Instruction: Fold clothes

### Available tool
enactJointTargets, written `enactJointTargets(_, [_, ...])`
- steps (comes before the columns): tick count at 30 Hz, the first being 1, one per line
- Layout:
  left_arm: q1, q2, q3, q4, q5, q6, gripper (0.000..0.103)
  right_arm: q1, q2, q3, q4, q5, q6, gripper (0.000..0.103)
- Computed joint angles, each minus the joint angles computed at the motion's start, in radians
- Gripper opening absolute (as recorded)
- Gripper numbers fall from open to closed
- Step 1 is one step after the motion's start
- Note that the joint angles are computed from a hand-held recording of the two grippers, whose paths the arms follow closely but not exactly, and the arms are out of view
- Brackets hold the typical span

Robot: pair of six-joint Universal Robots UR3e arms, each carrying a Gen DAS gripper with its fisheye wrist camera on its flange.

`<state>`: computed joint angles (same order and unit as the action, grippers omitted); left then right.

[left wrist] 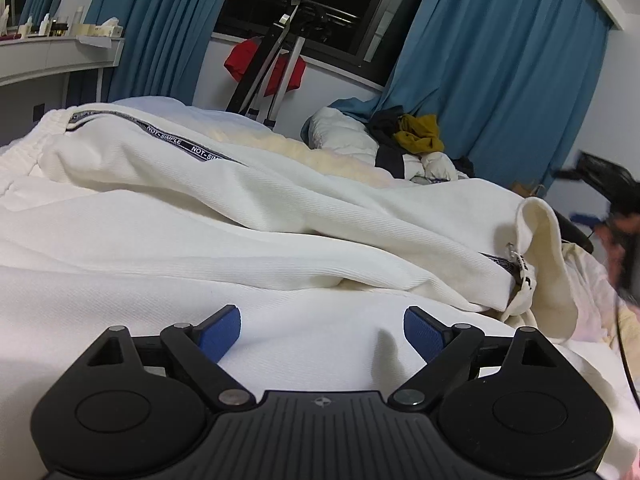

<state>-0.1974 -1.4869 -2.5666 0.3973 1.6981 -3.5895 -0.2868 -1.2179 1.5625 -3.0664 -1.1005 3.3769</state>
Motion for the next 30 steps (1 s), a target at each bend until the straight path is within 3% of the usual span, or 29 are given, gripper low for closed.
enactJointTargets(4, [-0.028, 0.004, 0.015, -0.016, 0.027, 0.004, 0.09, -0.134, -0.249, 0.399, -0.023, 0.143, -0.044, 0.087])
enactJointTargets(7, [-0.051, 0.031, 0.004, -0.026, 0.047, -0.003, 0.09, -0.262, -0.405, 0.629, 0.058, 0.293, -0.161, 0.087])
enactJointTargets(11, [-0.084, 0.06, -0.012, -0.03, 0.079, -0.018, 0.09, -0.265, -0.464, 0.613, 0.412, 0.335, -0.382, 0.087])
enactJointTargets(13, [-0.109, 0.066, -0.015, -0.034, 0.105, -0.02, 0.09, -0.198, -0.423, 0.571, 0.432, 0.275, -0.432, 0.086])
enactJointTargets(16, [-0.162, 0.049, -0.006, -0.029, 0.169, -0.027, 0.09, -0.151, -0.346, 0.605, 0.188, 0.238, -0.347, 0.064])
enactJointTargets(18, [-0.189, 0.033, 0.001, -0.023, 0.204, -0.031, 0.09, -0.163, -0.285, 0.595, 0.075, 0.256, -0.261, 0.015])
enactJointTargets(19, [-0.199, 0.026, 0.005, -0.019, 0.217, -0.03, 0.09, -0.178, -0.254, 0.585, 0.025, 0.272, -0.216, 0.01])
enactJointTargets(22, [-0.235, -0.011, 0.035, -0.036, 0.272, -0.013, 0.09, -0.266, -0.141, 0.527, -0.16, 0.37, -0.05, 0.008])
enactJointTargets(30, [-0.231, -0.07, 0.075, -0.018, 0.275, 0.007, 0.09, -0.495, 0.205, 0.221, -0.258, 0.456, 0.362, 0.007])
